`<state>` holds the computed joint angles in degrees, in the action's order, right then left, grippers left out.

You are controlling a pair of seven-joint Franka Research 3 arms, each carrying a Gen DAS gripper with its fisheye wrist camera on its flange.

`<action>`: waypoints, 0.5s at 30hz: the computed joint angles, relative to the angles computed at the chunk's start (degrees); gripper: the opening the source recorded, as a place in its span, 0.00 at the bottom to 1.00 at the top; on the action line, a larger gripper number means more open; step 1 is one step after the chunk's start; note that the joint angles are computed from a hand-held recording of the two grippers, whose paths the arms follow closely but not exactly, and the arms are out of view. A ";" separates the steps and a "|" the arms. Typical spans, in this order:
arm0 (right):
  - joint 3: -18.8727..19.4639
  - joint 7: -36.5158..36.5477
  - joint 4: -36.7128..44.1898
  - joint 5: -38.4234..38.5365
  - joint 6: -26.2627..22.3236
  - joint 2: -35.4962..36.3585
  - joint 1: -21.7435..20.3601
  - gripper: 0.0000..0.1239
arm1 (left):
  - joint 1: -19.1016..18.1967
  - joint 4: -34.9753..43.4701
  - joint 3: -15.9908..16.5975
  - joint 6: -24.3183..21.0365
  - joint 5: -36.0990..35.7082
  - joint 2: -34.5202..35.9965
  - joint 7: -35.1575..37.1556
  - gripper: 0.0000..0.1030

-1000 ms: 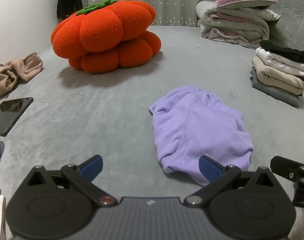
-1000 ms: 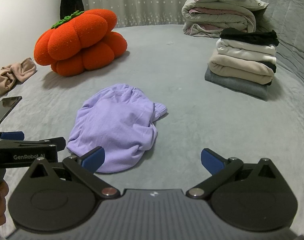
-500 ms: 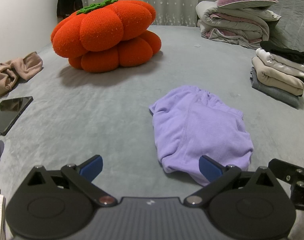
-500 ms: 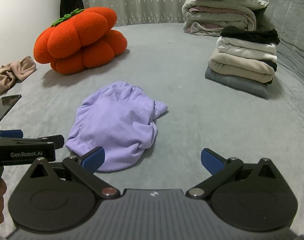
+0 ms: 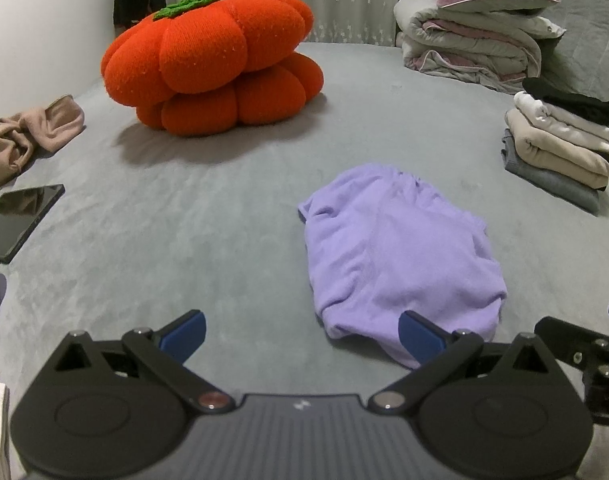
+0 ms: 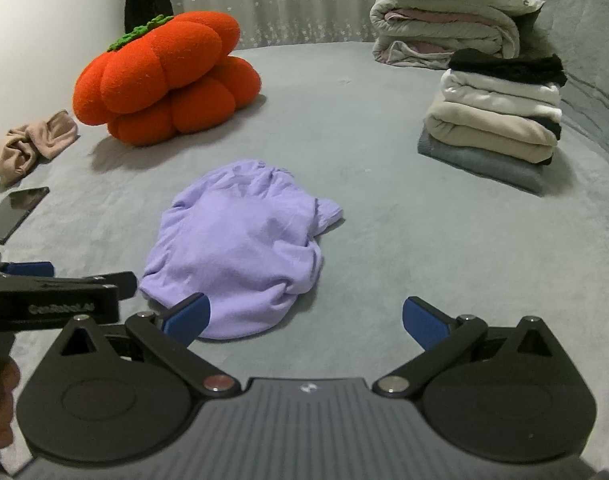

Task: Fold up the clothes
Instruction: 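Move both grippers toward the crumpled lavender garment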

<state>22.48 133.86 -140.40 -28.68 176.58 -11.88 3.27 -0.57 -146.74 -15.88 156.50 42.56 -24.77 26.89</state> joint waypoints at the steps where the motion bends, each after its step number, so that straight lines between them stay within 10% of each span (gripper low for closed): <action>1: -0.41 -0.48 0.13 0.42 0.00 0.12 0.46 0.83 | -0.31 0.31 0.26 -0.40 -0.60 0.32 0.47 1.00; 15: -6.56 -2.59 7.33 2.69 -4.60 5.76 5.57 0.83 | -0.31 5.73 2.08 -0.73 -0.49 8.01 2.43 1.00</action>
